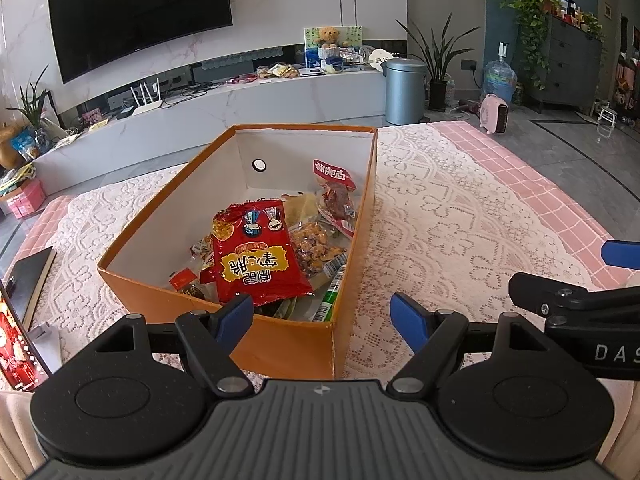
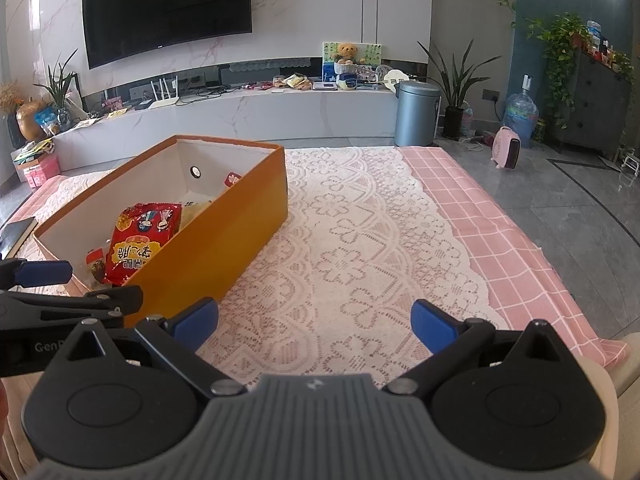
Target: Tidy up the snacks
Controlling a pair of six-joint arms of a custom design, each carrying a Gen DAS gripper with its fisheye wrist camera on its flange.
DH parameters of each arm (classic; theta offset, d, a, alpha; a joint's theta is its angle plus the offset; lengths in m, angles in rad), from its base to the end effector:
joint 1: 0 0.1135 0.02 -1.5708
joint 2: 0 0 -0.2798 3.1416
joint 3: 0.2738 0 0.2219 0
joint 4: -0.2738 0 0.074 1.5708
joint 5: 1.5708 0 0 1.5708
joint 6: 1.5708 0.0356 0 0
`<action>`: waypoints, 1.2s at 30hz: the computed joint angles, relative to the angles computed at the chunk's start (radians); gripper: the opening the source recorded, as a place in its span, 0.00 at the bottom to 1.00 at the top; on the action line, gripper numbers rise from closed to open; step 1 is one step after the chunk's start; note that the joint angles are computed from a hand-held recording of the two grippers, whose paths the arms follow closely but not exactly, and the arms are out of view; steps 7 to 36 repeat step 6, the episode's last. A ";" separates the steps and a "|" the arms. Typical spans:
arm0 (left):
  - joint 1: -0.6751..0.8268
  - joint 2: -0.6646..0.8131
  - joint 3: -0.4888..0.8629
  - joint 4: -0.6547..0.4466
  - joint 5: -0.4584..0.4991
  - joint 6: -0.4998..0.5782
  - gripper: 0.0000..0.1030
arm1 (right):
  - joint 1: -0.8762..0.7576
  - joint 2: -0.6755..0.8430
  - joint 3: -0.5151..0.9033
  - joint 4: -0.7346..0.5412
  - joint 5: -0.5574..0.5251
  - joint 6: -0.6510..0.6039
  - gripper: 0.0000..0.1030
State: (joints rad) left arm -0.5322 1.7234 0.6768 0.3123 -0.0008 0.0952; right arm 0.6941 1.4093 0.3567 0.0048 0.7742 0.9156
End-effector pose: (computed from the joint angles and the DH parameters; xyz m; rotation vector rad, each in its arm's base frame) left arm 0.2609 -0.1536 0.1617 0.7141 2.2025 -0.2222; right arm 0.1563 0.0977 0.1476 0.4890 2.1925 -0.2004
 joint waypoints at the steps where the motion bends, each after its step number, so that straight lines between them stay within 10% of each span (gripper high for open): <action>1: 0.001 0.001 0.001 -0.001 0.002 -0.001 0.89 | 0.000 0.000 0.000 0.000 0.000 0.000 0.97; 36: 0.000 0.003 0.001 0.001 0.003 -0.001 0.89 | 0.000 0.000 0.001 -0.002 -0.002 0.000 0.97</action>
